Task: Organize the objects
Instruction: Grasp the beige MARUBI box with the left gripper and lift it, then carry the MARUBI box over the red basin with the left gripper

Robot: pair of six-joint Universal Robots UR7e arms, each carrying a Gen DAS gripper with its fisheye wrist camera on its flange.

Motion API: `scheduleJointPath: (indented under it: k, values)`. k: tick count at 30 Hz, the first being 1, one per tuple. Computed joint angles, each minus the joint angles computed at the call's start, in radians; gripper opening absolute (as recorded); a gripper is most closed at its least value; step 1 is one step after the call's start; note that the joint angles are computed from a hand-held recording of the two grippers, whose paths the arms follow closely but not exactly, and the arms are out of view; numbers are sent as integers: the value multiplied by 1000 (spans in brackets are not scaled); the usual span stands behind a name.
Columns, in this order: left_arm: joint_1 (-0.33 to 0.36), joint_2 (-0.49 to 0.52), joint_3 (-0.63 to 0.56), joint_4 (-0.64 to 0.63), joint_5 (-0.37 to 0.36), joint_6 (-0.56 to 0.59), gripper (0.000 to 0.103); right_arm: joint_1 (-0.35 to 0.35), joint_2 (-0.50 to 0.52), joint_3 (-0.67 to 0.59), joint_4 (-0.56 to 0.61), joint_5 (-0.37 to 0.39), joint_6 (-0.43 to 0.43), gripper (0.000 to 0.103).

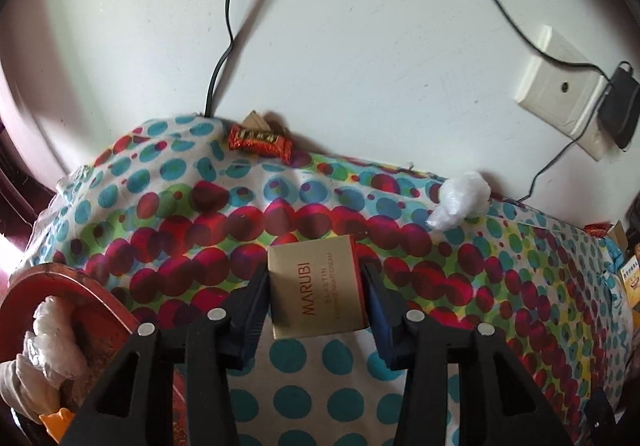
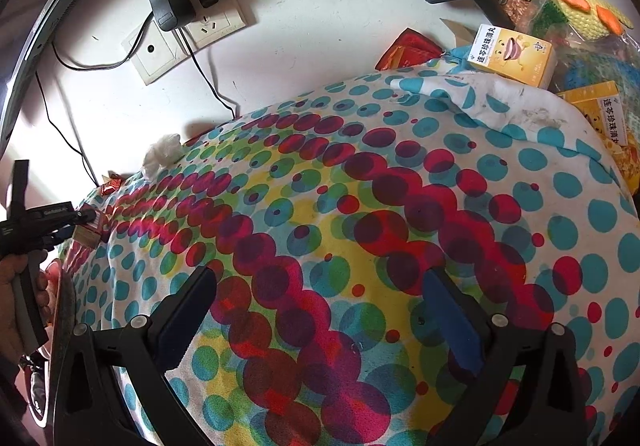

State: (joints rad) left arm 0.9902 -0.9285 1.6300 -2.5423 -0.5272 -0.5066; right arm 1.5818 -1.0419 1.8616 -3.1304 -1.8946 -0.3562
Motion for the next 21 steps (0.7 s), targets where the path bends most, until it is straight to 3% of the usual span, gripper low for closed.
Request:
scheduleJointPath:
  k: [4, 11, 21]
  values:
    - [-44, -25, 27, -9, 32, 19, 46, 1, 3, -3, 2, -4, 0, 103]
    - [-160, -80, 101, 3, 176, 69, 45, 3, 6, -5, 2, -8, -1, 103]
    - [-270, -194, 160, 305, 302, -138, 46, 9, 10, -9, 8, -23, -10, 103]
